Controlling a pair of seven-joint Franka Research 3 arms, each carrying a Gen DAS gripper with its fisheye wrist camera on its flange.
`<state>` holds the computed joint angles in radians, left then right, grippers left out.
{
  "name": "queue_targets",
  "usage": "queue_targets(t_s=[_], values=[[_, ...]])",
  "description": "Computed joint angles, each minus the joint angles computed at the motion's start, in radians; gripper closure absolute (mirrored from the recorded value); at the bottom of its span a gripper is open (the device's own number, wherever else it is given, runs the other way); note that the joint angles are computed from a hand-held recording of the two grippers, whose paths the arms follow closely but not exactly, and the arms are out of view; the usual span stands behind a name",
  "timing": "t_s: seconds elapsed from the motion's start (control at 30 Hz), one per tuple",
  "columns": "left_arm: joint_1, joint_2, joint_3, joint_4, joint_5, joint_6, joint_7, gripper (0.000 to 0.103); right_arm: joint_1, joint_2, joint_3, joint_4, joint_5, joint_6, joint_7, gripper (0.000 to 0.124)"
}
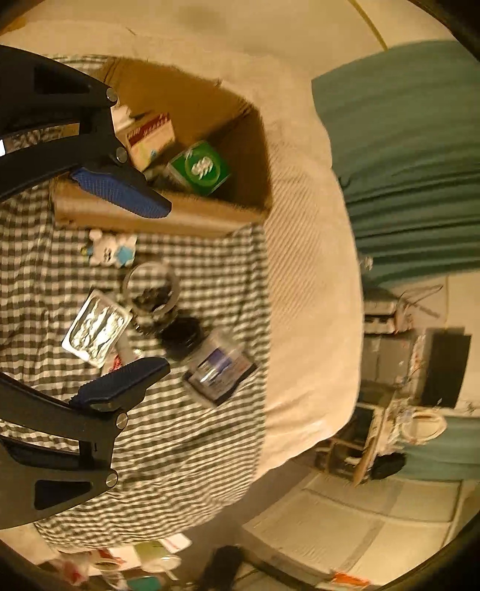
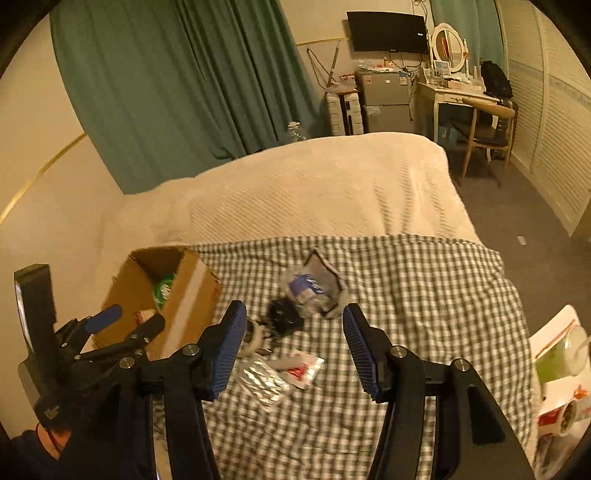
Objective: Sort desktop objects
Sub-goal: 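Move both tools back over the remaining pile, then grasp the tape roll with the left tool while the right tool grasps the white patterned packet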
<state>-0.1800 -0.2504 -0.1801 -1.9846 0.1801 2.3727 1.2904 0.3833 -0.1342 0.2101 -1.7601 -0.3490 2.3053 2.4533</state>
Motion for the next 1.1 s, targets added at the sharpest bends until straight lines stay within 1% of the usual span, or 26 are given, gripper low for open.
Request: queue_targets(t_s=[0.1, 0.2, 0.3, 0.37, 0.4, 0.43, 0.53, 0.57, 0.63, 0.67, 0.73, 0.8, 0.9, 0.93, 1.0, 1.1], values=[[-0.001, 0.014, -0.014, -0.029, 0.033, 0.026, -0.01, 0.023, -0.01, -0.02, -0.013, -0.04, 0.004, 0.004, -0.047, 0.07], [-0.006, 0.039, -0.004, -0.052, 0.006, 0.051, -0.006, 0.023, -0.023, -0.014, -0.026, -0.062, 0.02, 0.022, -0.111, 0.07], [-0.002, 0.078, 0.001, -0.07, -0.016, 0.072, -0.019, 0.023, -0.031, 0.001, -0.04, -0.088, 0.057, 0.059, -0.179, 0.07], [0.004, 0.105, -0.004, -0.086, 0.002, 0.103, -0.042, 0.023, -0.035, 0.027, -0.049, -0.093, 0.084, 0.087, -0.222, 0.07], [0.009, 0.117, -0.009, -0.1, 0.033, 0.138, -0.062, 0.023, -0.036, 0.044, -0.052, -0.091, 0.093, 0.098, -0.235, 0.07], [0.008, 0.131, -0.008, -0.104, 0.032, 0.166, -0.058, 0.023, -0.038, 0.066, -0.059, -0.087, 0.111, 0.113, -0.252, 0.07], [0.009, 0.178, -0.009, -0.094, 0.041, 0.187, -0.063, 0.023, -0.042, 0.123, -0.081, -0.084, 0.148, 0.169, -0.278, 0.07], [0.011, 0.191, -0.012, -0.09, 0.071, 0.196, -0.082, 0.023, -0.042, 0.144, -0.088, -0.078, 0.163, 0.185, -0.29, 0.07], [0.02, 0.21, -0.019, -0.092, 0.185, 0.227, -0.174, 0.023, -0.041, 0.192, -0.102, -0.059, 0.182, 0.212, -0.304, 0.07], [0.02, 0.221, -0.018, -0.087, 0.205, 0.23, -0.189, 0.023, -0.039, 0.218, -0.109, -0.046, 0.191, 0.225, -0.31, 0.07], [0.021, 0.248, -0.011, -0.073, 0.172, 0.236, -0.166, 0.023, -0.034, 0.262, -0.123, -0.023, 0.207, 0.239, -0.32, 0.07], [0.025, 0.268, -0.005, -0.072, 0.175, 0.252, -0.161, 0.023, -0.03, 0.306, -0.135, -0.003, 0.238, 0.252, -0.34, 0.07], [0.031, 0.286, 0.002, -0.068, 0.179, 0.254, -0.151, 0.023, -0.022, 0.37, -0.15, 0.042, 0.275, 0.252, -0.369, 0.07], [0.037, 0.288, 0.005, -0.073, 0.155, 0.261, -0.14, 0.023, -0.019, 0.389, -0.158, 0.055, 0.279, 0.255, -0.372, 0.07], [0.051, 0.292, 0.004, -0.09, 0.035, 0.292, -0.05, 0.022, -0.018, 0.423, -0.167, 0.08, 0.306, 0.259, -0.375, 0.07], [0.055, 0.301, 0.001, -0.089, -0.027, 0.306, 0.017, 0.022, -0.021, 0.474, -0.179, 0.119, 0.355, 0.258, -0.37, 0.07]])
